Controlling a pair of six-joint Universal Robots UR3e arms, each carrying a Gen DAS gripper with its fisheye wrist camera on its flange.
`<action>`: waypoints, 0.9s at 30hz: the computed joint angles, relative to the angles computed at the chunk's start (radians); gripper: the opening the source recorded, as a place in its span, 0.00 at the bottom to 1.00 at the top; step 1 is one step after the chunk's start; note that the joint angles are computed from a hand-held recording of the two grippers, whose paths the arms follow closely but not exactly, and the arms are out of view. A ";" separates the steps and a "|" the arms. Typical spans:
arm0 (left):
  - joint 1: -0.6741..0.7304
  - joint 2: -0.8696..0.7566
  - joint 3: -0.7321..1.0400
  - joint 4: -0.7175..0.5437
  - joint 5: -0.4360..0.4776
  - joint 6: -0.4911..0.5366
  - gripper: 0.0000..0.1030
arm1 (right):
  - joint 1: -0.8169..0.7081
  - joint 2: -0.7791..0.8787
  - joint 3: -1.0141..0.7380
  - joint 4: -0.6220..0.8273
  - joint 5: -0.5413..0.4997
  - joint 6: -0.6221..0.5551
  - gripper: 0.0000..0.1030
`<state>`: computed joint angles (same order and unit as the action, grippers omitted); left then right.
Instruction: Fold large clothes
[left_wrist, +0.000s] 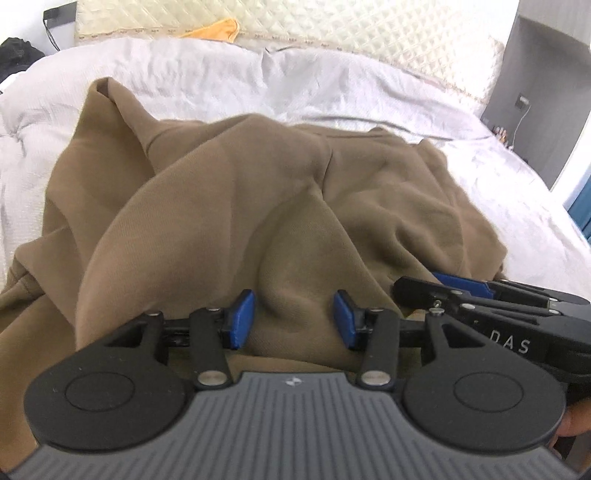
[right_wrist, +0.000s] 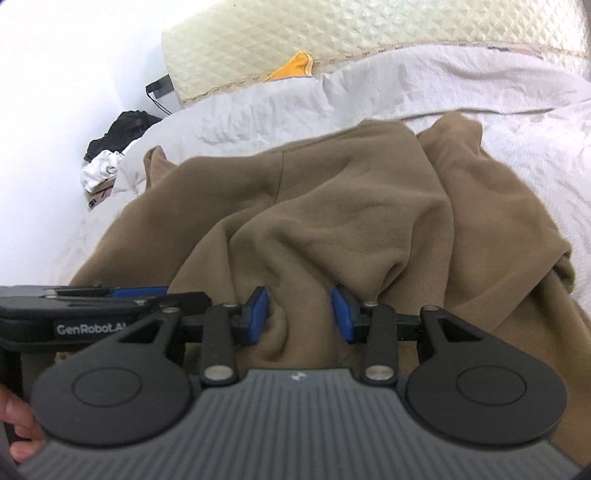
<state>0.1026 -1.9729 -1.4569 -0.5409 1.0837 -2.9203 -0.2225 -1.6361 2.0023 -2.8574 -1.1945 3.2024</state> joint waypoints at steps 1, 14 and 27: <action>0.006 0.017 -0.019 0.007 -0.006 -0.001 0.52 | -0.002 -0.021 0.007 0.003 -0.001 0.005 0.41; 0.067 0.171 -0.190 0.056 -0.033 0.044 0.52 | -0.038 -0.187 0.076 0.120 0.004 -0.028 0.43; 0.042 0.065 -0.072 -0.037 0.019 0.019 0.53 | -0.047 -0.107 0.071 0.129 0.037 -0.021 0.49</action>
<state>0.1446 -1.9080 -1.5290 -0.5781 1.1030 -2.9016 -0.2698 -1.7429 2.0734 -2.7281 -1.1579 3.1810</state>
